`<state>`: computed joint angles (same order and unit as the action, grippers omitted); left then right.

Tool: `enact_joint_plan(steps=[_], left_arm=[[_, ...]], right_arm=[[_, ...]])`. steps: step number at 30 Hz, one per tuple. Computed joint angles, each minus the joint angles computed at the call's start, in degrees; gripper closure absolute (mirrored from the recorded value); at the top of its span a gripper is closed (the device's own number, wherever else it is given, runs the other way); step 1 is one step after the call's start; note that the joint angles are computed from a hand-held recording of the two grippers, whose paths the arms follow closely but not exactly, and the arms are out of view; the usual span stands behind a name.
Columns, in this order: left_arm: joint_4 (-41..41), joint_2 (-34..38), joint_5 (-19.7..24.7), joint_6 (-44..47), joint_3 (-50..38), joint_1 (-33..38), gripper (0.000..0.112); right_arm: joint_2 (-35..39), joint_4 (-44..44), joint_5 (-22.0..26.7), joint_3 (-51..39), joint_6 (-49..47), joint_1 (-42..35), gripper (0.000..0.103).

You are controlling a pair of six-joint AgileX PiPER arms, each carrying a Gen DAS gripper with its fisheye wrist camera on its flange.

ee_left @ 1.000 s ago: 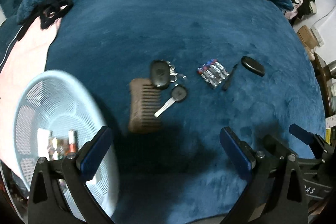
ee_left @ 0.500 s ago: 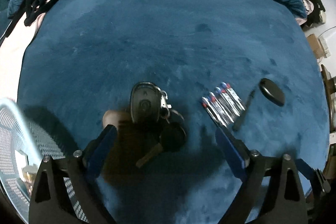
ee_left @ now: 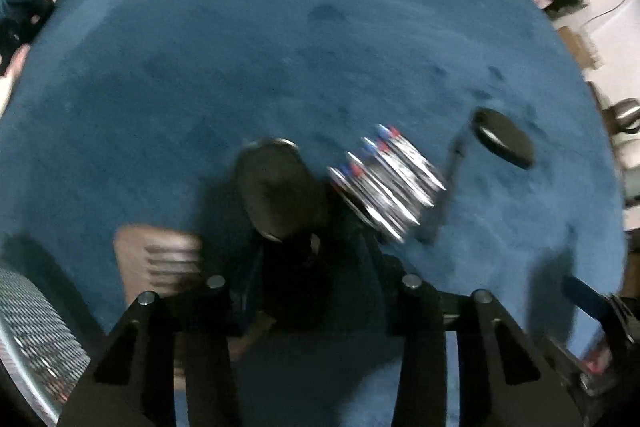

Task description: Organize rigid objects

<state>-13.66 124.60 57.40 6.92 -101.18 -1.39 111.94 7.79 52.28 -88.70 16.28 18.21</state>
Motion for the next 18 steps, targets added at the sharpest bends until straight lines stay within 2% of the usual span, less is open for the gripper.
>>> enact_joint_plan(steps=[2, 8, 10, 16, 18], left_arm=[[-5.2, -1.9, 0.9, 4.2, 3.0, 1.2, 0.069], [-8.1, -8.3, -3.1, 5.7, 11.1, 3.4, 0.069], [-7.7, -8.5, -3.6, 5.3, 11.1, 3.6, 0.069], [-4.0, -5.4, -3.5, 2.6, 7.5, 2.0, 0.06], [-0.3, -4.2, -4.5, 1.5, 5.7, 0.6, 0.055]], right_arm=[[0.0, -0.2, -0.1, -0.1, 0.0, 0.2, 0.0], [0.1, 0.0, -0.5, -0.1, -0.6, 0.1, 0.0], [0.5, 0.0, -0.5, -0.4, -0.6, 0.0, 0.0], [0.6, 0.0, -0.6, -0.6, -0.7, 0.0, 0.0], [0.6, -0.2, -0.6, -0.5, -0.7, 0.0, 0.0]])
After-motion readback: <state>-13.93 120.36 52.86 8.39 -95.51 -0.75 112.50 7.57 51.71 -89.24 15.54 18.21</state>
